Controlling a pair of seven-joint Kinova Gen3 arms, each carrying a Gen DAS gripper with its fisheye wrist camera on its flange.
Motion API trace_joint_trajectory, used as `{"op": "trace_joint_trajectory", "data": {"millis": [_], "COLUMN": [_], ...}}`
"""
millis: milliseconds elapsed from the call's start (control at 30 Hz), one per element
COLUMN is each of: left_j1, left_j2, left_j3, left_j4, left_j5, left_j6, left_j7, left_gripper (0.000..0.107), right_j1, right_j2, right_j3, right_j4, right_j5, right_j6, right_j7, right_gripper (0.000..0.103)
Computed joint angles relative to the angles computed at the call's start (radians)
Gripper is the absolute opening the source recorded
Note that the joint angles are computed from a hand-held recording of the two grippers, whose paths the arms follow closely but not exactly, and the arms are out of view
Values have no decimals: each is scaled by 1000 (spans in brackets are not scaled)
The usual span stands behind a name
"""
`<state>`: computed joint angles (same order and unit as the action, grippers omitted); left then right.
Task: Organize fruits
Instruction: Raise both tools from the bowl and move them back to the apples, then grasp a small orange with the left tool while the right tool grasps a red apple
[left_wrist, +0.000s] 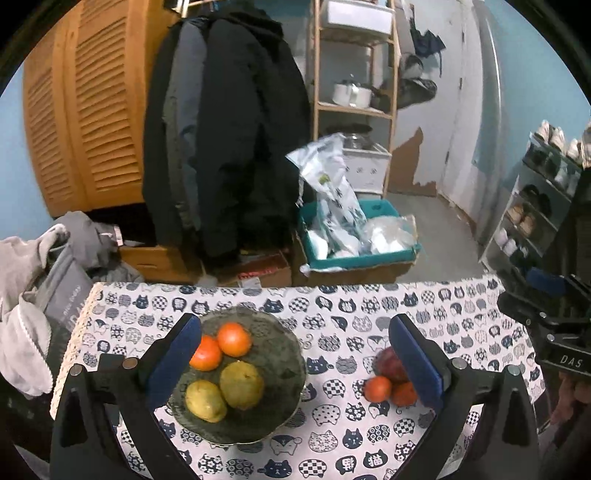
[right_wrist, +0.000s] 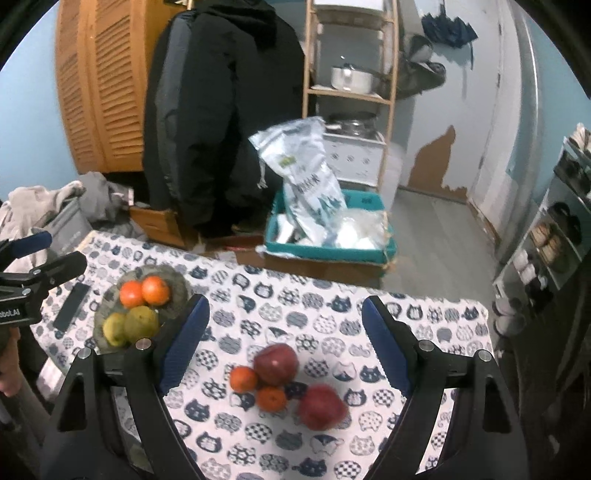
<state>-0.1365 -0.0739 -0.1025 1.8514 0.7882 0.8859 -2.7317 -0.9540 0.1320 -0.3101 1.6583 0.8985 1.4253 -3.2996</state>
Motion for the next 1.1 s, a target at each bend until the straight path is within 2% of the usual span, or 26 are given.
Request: {"op": "trace_joint_trajectory", "data": {"millis": [233, 433, 667, 900, 1100], "left_j1": [37, 72, 110, 139, 159], "left_j2": [4, 44, 123, 209, 260], "left_j3": [34, 69, 125, 169, 197], "left_j4": [22, 37, 59, 58, 62], "left_j5": [-41, -96, -206, -309, -371], "left_j6": [-31, -54, -116, -137, -170], "left_j7": [21, 66, 163, 278, 340], "left_gripper": [102, 102, 102, 102, 102], "right_j1": [13, 52, 117, 172, 204], "right_j2": [-20, -25, -10, 5, 31], "right_j3": [-8, -2, 25, 56, 76], "right_j4": [39, 81, 155, 245, 287], "right_j5": [-30, -89, -190, -277, -334], "right_j6": [0, -50, -186, -324, -406], "right_j7": [-25, -28, -9, -5, 29], "right_gripper": [84, 84, 84, 84, 84]}}
